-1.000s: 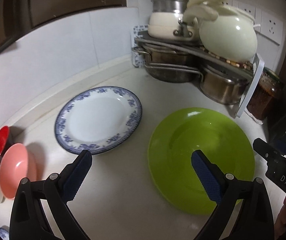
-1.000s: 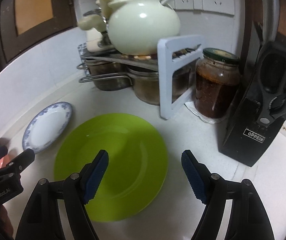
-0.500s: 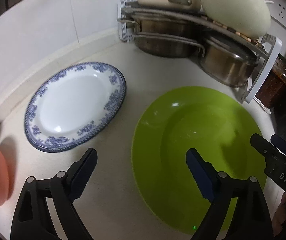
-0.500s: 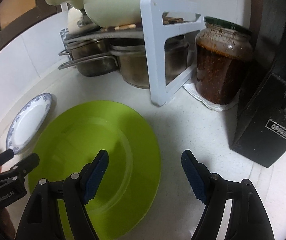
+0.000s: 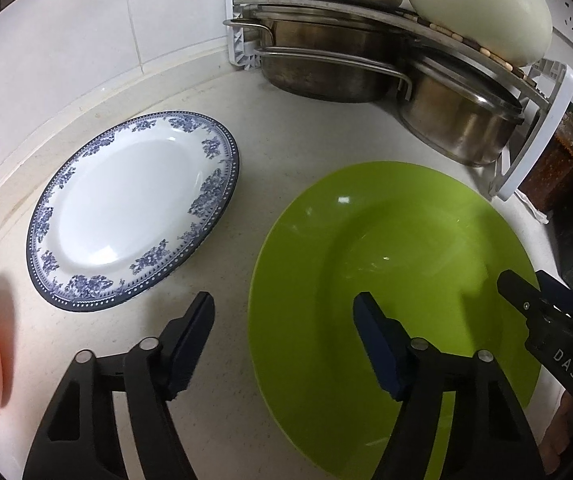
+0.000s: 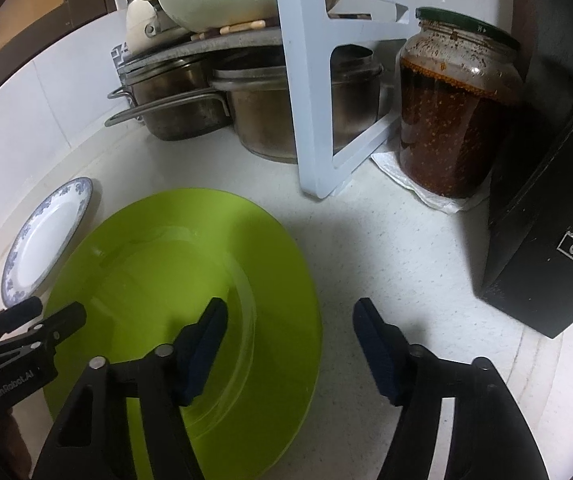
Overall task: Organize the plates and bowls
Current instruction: 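Close the left gripper on the green plate rim while the right gripper clamps it too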
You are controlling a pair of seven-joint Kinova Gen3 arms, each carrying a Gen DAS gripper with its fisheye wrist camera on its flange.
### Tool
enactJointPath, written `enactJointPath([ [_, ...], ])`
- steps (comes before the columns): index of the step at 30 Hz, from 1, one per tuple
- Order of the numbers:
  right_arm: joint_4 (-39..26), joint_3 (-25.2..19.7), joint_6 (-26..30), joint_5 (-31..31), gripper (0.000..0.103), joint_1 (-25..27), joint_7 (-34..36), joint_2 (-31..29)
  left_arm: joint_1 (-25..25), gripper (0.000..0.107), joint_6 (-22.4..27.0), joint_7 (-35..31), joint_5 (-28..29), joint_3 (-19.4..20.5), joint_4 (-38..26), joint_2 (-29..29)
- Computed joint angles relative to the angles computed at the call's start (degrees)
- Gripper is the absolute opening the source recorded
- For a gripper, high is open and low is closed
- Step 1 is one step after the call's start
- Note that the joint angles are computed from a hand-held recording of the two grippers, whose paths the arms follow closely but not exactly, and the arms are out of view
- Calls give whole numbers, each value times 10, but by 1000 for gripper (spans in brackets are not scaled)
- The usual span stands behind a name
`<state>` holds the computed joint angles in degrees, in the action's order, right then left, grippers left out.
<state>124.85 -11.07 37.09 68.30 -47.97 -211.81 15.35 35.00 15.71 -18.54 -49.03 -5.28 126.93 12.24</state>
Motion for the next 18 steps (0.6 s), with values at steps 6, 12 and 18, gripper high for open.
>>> enactJointPath([
  [6, -4, 2, -7, -7, 55, 3, 13, 5, -23, 59, -16, -44, 46, 11, -1, 4],
  [12, -8, 5, -7, -14, 48, 1, 26, 7, -14, 46, -26, -74, 77, -7, 1, 1],
  [18, -16, 8, -2, -24, 42, -3, 49, 9, -21, 40, -31, -121, 128, -6, -1, 0],
])
